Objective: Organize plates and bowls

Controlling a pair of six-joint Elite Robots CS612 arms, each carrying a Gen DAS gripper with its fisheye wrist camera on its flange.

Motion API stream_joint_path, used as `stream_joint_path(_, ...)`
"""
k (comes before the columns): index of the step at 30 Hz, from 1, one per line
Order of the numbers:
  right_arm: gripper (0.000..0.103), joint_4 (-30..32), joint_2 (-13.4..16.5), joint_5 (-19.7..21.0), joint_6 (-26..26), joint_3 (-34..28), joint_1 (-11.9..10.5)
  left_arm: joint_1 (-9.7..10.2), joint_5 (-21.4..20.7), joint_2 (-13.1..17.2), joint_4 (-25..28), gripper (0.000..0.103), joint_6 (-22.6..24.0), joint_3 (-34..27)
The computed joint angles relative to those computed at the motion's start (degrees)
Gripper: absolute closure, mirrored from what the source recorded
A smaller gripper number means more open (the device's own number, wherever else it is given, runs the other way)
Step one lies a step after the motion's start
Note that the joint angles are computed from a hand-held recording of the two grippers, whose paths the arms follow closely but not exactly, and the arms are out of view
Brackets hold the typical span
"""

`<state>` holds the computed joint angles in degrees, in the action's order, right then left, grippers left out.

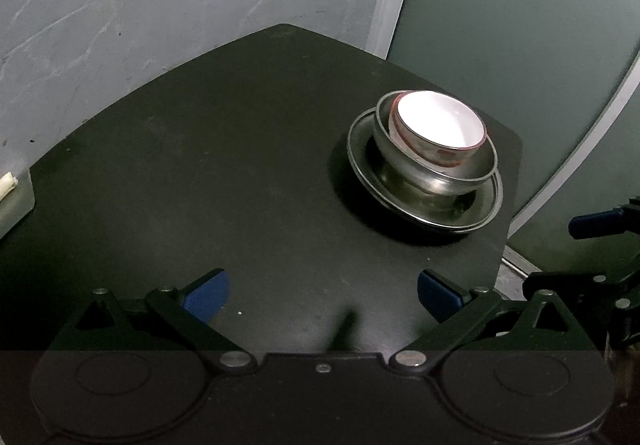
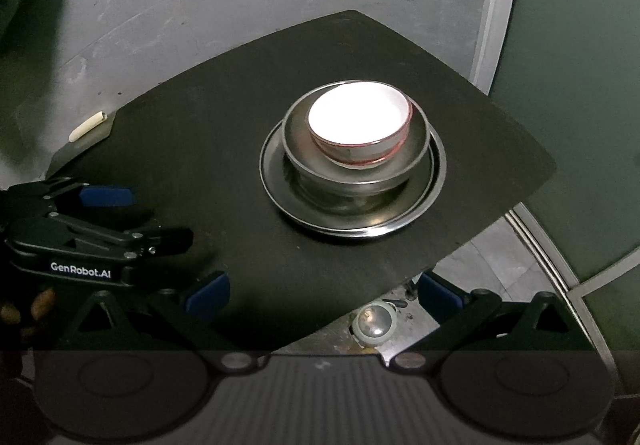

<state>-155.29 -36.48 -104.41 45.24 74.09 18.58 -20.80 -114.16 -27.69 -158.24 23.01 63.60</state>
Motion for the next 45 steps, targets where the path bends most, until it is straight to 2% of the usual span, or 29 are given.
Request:
stream_joint_path(18,0.001,-0.4,-0.9,-0.6,2.3,1.7,0.8,0.13,-0.4,-0.9,-0.8,0.003,3.6,2.5)
stream_joint_path(26,0.001,0.3,-0.4,-0.3,2.0,0.9,0.9,0.68,-1.2,-1.0,-3.3,0.003,4.5,3.4)
stream_joint_path(30,0.001,0.3,-0.3,-1.0,1.9,0.6,1.1,0.93,-1.1,-0.9,-4.9,0.003,2.6,3.6)
stream_joint_path(35,0.000,-1.1,-0.1,-2.7,2.0,1.0,1.4,1.44,-3.0,-0.5,-6.7,0.003,-0.9,3.5)
stream_joint_path(40,0.000,-2.4,-0.2,-4.9,2.1,1.4,1.8,1.50,-3.3,-0.4,-7.7,0.003,-1.7,3.6)
stream_joint_path(45,0.000,-2.1,-0.3,-5.1,2.1,1.4,1.9,1.50,-3.7,-0.4,-8.3,0.003,-1.5,3.8)
